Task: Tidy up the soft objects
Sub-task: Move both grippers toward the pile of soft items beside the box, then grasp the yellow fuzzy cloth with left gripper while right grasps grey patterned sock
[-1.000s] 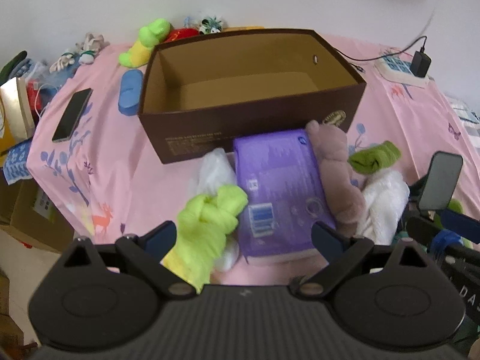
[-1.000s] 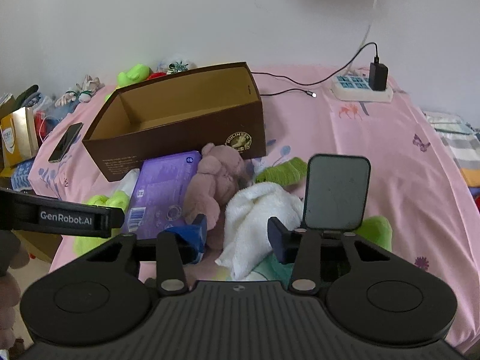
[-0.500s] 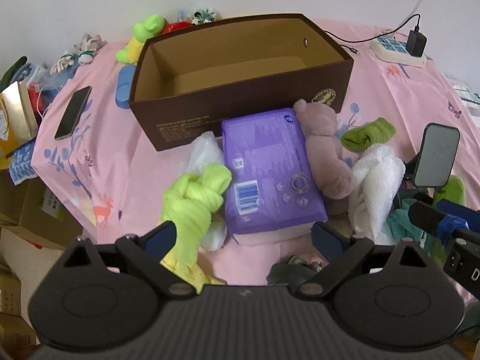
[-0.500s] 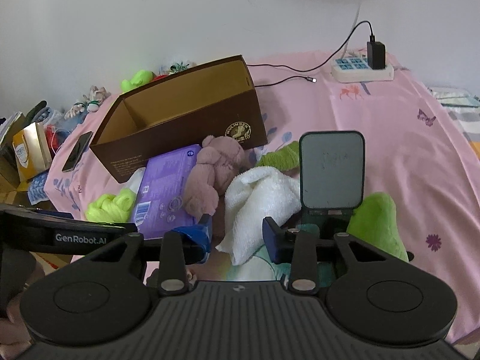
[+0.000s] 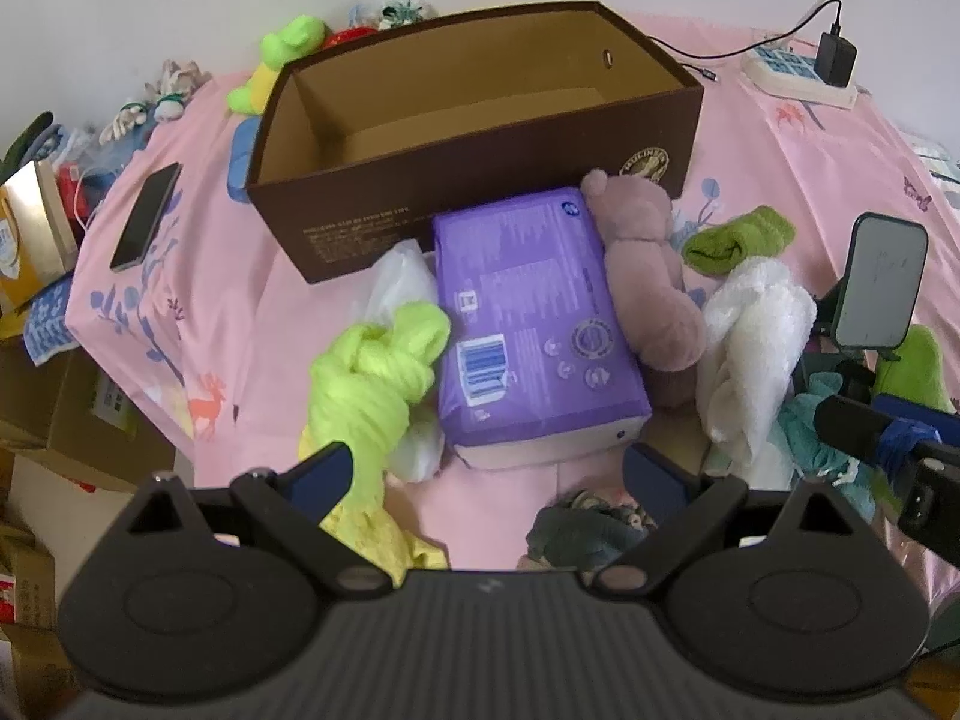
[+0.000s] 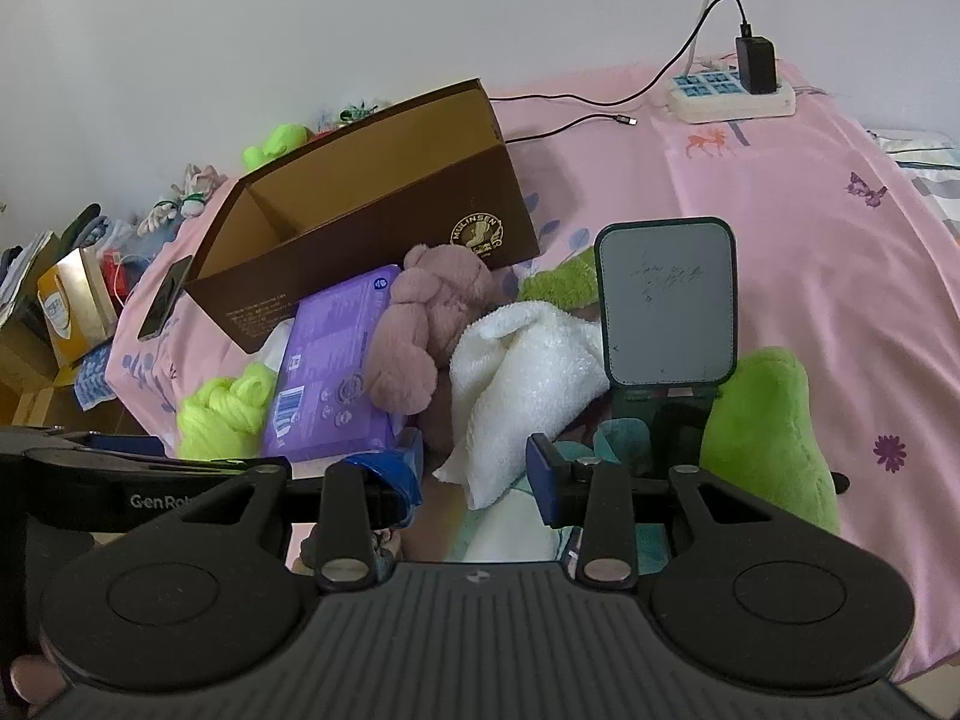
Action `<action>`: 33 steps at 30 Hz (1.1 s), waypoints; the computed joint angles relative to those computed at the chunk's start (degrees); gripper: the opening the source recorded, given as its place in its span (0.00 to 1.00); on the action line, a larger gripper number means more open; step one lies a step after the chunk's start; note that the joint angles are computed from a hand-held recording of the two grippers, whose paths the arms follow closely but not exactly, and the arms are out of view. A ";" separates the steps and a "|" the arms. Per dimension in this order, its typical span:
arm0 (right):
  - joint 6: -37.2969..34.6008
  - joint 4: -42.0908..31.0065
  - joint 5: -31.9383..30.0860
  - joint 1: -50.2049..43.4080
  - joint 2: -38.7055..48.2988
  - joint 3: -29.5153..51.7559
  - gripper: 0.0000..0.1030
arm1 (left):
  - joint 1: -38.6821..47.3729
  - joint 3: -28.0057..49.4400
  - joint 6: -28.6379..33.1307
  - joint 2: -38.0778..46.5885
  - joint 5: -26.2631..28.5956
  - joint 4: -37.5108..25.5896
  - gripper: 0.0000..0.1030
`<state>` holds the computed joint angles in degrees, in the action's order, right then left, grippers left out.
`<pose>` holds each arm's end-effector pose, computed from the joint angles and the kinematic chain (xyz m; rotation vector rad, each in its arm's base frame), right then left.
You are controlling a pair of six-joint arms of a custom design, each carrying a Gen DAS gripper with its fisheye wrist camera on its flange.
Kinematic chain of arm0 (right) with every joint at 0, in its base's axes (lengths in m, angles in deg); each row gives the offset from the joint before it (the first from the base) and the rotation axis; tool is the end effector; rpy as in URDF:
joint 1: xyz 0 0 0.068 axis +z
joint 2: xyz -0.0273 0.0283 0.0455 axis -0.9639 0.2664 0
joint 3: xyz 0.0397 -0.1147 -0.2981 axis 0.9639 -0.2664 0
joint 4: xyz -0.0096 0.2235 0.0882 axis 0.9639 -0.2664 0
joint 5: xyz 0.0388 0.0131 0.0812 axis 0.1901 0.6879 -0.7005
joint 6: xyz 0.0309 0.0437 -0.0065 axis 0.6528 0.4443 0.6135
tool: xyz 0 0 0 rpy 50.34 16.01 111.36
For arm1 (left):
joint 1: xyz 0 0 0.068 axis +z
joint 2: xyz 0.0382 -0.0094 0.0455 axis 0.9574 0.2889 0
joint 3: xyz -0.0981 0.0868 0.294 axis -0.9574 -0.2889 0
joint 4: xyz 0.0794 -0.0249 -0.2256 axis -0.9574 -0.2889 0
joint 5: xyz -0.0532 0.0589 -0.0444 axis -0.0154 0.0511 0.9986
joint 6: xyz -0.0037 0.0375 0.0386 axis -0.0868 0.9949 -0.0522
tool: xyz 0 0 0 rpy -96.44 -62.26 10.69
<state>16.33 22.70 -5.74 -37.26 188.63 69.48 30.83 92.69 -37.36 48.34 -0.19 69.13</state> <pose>0.1714 0.1116 0.0818 0.6147 2.2864 0.2700 0.3044 -0.2678 0.1662 0.6913 2.5445 -0.0210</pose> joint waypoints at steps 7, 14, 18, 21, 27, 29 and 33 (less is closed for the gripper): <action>-2.03 5.71 -2.82 -2.23 3.67 -1.06 0.23 | 1.06 -2.69 0.85 -0.65 1.46 2.74 0.93; -3.52 17.99 -7.91 -5.75 11.52 -3.34 0.23 | 4.88 -13.61 5.08 -5.94 7.21 14.10 0.93; -6.22 23.48 -12.75 -7.87 14.71 -3.87 0.23 | 7.16 -17.50 6.75 -7.75 11.27 17.38 0.93; -7.75 25.82 -15.82 -8.97 16.71 -3.73 0.23 | 9.77 -20.60 9.00 -8.96 16.49 19.28 0.93; -8.26 25.29 -21.62 -11.78 18.71 -1.78 0.24 | 12.48 -24.01 11.45 -8.14 24.55 20.51 0.93; -8.88 23.84 -22.01 -12.12 17.89 -1.40 0.24 | 11.32 -24.60 11.80 -7.49 26.15 22.24 0.93; -10.46 20.85 -21.97 -12.55 16.52 -0.88 0.24 | 10.42 -24.63 12.48 -5.80 24.75 23.56 0.93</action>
